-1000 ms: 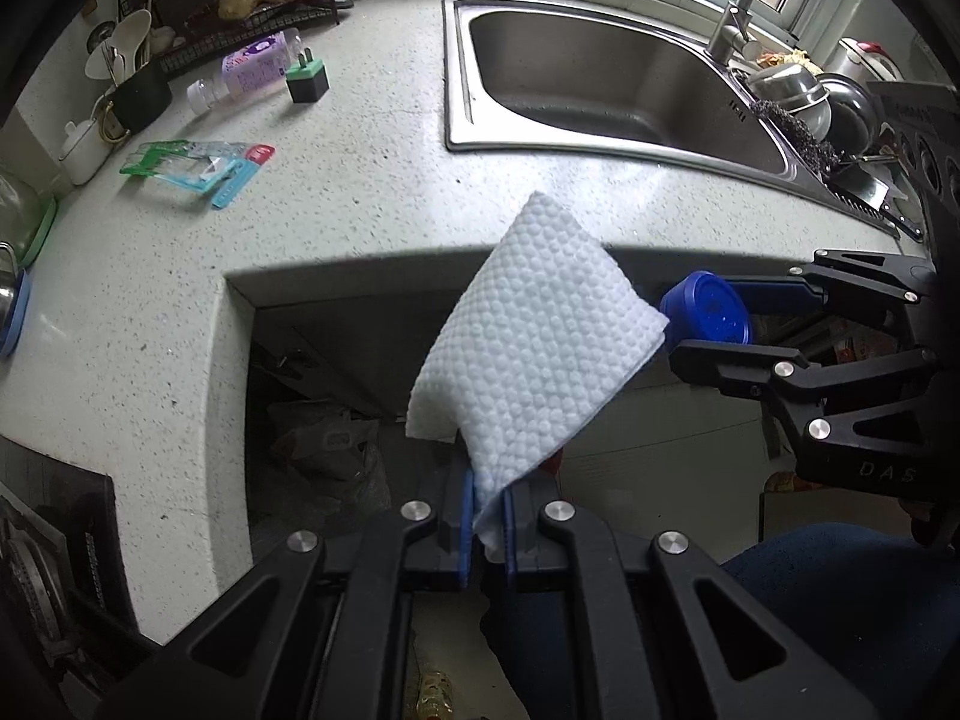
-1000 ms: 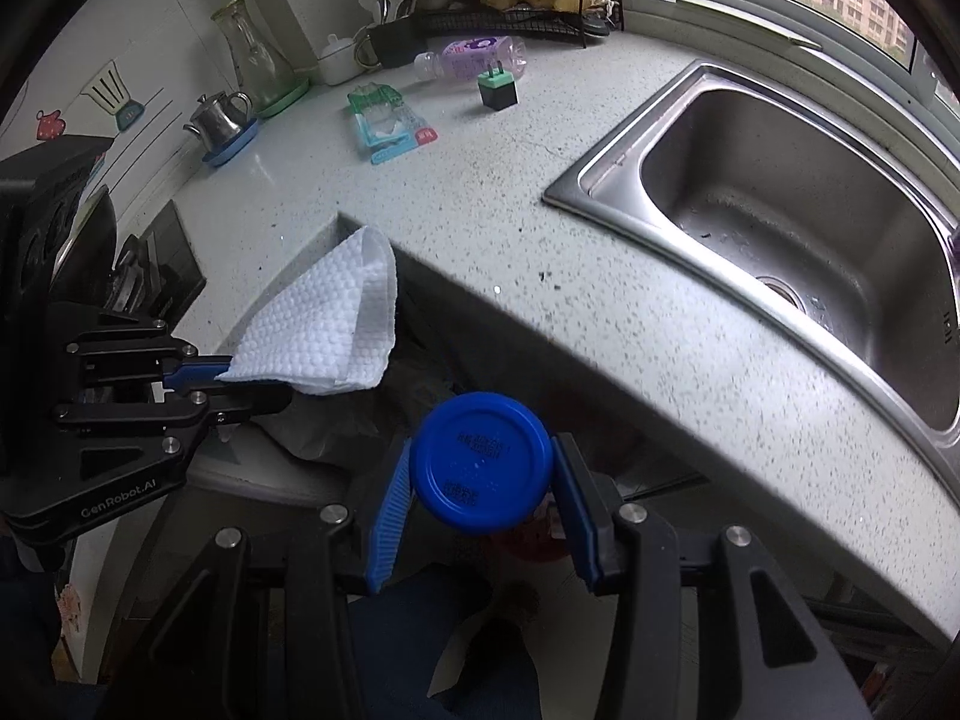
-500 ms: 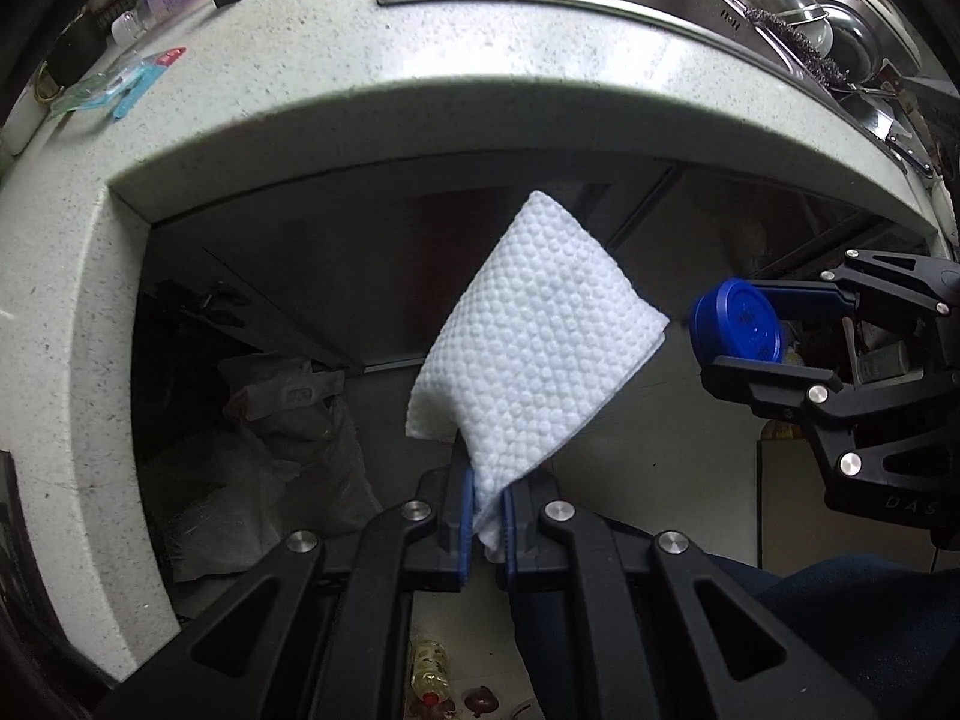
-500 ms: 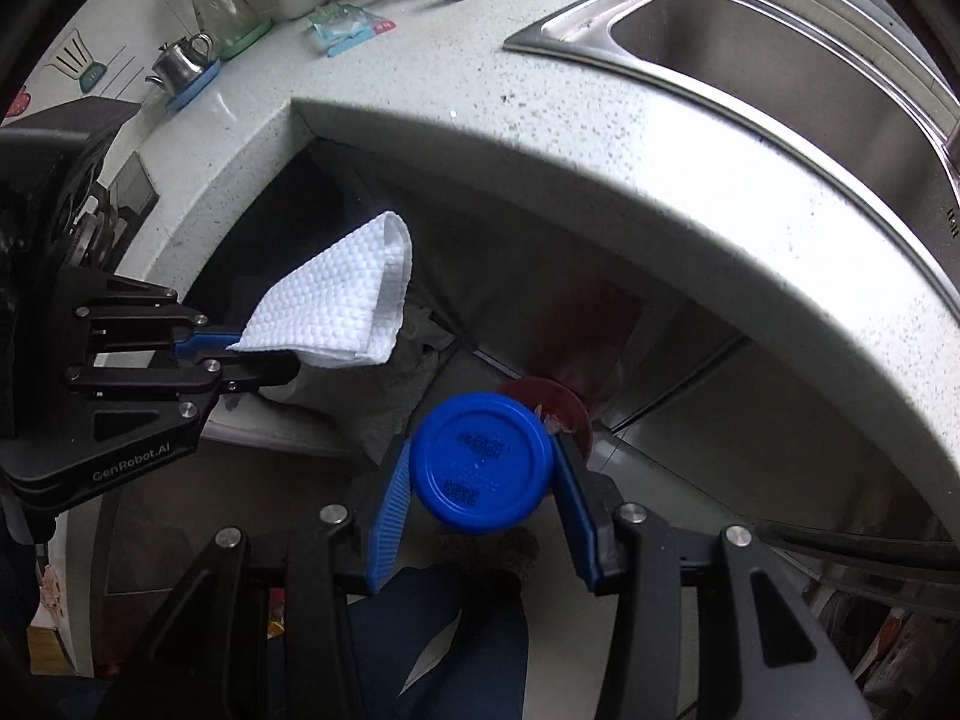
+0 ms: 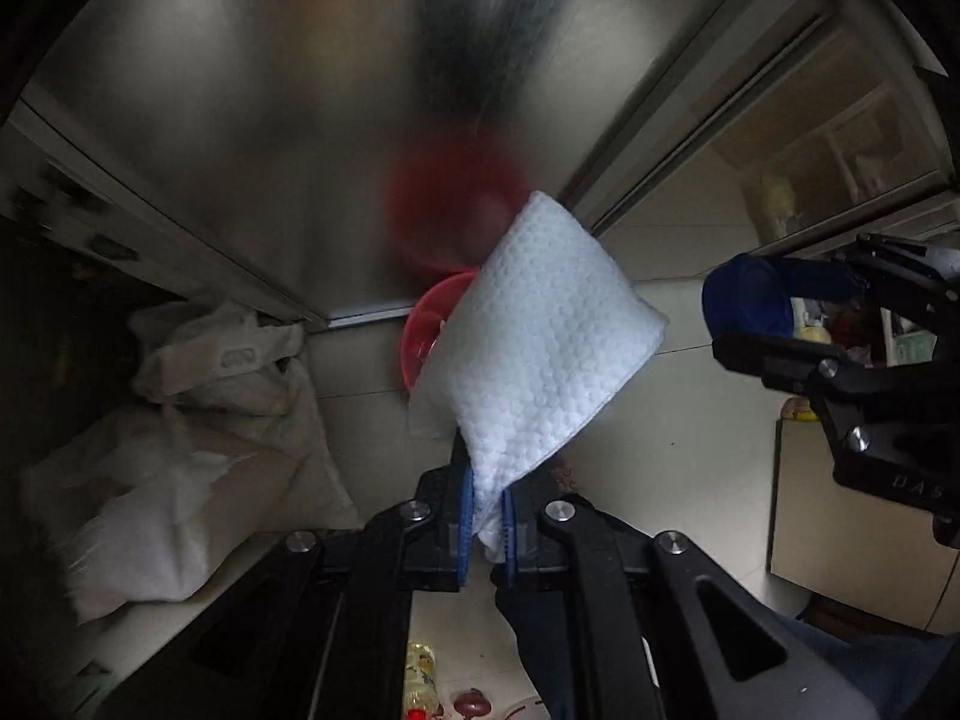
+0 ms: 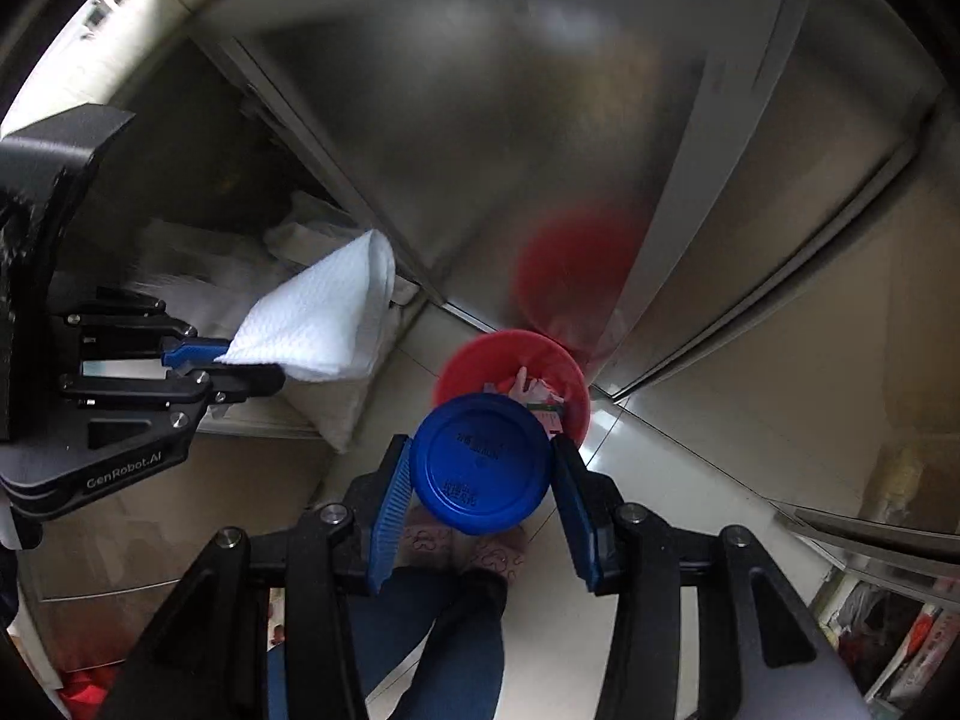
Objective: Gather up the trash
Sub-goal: 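Carry the wipe and blue lid with both grippers down over the red bucket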
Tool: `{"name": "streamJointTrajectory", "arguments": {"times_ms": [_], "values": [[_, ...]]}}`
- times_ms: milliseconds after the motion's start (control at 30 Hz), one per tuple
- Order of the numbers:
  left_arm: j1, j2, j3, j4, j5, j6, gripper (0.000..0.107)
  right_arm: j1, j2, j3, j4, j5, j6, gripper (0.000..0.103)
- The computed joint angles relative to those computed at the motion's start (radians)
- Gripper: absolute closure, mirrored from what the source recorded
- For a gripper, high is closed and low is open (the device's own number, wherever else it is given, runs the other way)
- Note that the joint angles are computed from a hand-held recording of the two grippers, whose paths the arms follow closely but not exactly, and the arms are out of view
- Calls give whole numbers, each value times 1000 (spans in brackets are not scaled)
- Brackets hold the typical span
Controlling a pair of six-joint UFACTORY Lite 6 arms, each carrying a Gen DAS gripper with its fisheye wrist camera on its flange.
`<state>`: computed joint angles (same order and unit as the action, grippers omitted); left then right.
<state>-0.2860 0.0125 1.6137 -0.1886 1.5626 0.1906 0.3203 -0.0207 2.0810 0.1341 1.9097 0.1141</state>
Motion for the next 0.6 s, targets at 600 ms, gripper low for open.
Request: {"name": "streamJointTrajectory", "arguments": {"times_ms": [600], "values": [[-48, 175, -674, -79, -767, 180, 100, -121, -366, -1135, 9, -670, -154, 60]]}}
